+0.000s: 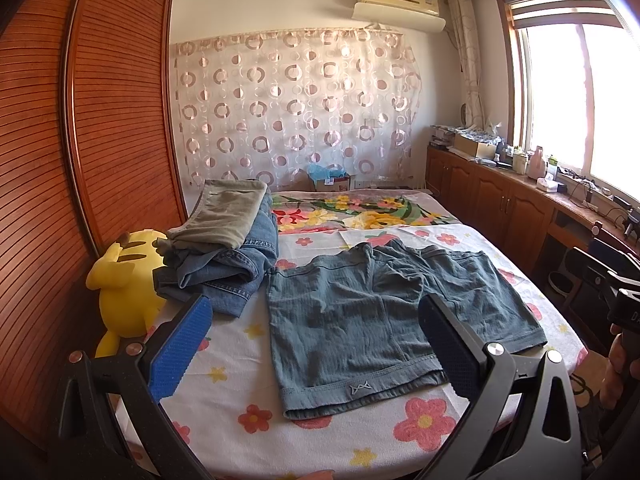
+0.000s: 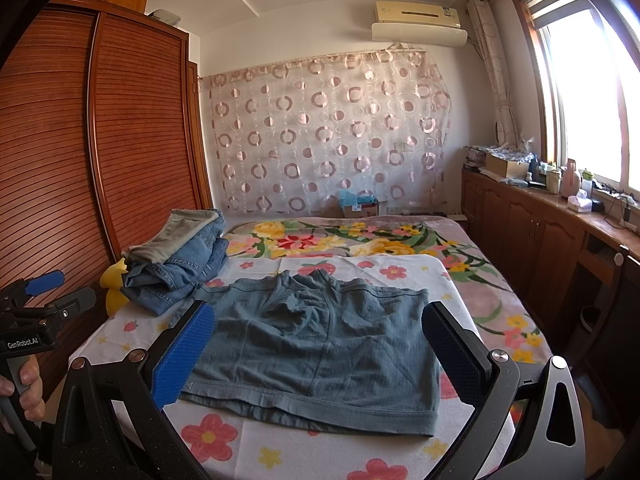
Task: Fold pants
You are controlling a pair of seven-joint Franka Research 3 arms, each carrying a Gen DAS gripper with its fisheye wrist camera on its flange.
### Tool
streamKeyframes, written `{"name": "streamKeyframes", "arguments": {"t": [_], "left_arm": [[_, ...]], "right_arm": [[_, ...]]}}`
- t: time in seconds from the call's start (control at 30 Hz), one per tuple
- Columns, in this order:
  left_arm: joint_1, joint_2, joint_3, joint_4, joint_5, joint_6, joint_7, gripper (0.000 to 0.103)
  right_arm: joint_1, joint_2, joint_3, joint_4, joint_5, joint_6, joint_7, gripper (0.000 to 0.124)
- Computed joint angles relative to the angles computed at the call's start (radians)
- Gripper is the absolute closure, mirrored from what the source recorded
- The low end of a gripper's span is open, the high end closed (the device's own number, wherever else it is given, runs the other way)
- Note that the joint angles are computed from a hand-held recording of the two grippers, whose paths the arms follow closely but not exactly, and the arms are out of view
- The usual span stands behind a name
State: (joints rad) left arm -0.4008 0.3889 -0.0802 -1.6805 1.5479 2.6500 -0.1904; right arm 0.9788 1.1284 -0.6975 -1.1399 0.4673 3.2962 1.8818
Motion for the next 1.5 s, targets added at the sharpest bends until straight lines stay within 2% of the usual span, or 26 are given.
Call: {"name": "streamKeyframes", "arguments": {"t": [0.8,0.9,1.07,1.27,1.5], "left_arm": [[-0.001,-0.015,-0.006,-0.008,-0.008,-0.007,0.01,0.0],[0.003,-0.015,-0.009,-0.006,-0.028,-0.002,0.03,0.0],[0.003,-0.004,-0.012,0.012,-0.093,0.008,0.09,0.0],[0.007,0.033,0.015,0.031,-0.108,0.044,0.098,0.0],[0.002,0.053,0.039,0.051,-0.098,0.062,0.106,0.0]], "right_arm": [[0.002,-0.002,0.0,-0.002,0.001,0.001,-0.001,0.021],[-0.007,-0.015,0.023,-0.01,-0.003,0.006,-0.015,0.021],[-0.008,-0.012,0.019,-0.008,0.002,-0.005,-0.017,0.021],[-0.008,0.004,-0.004,0.008,-0.022,-0.027,0.018,0.021],[-0.04,0.006,0.014,0.038,-0.081,-0.041,0.044,0.021]]}}
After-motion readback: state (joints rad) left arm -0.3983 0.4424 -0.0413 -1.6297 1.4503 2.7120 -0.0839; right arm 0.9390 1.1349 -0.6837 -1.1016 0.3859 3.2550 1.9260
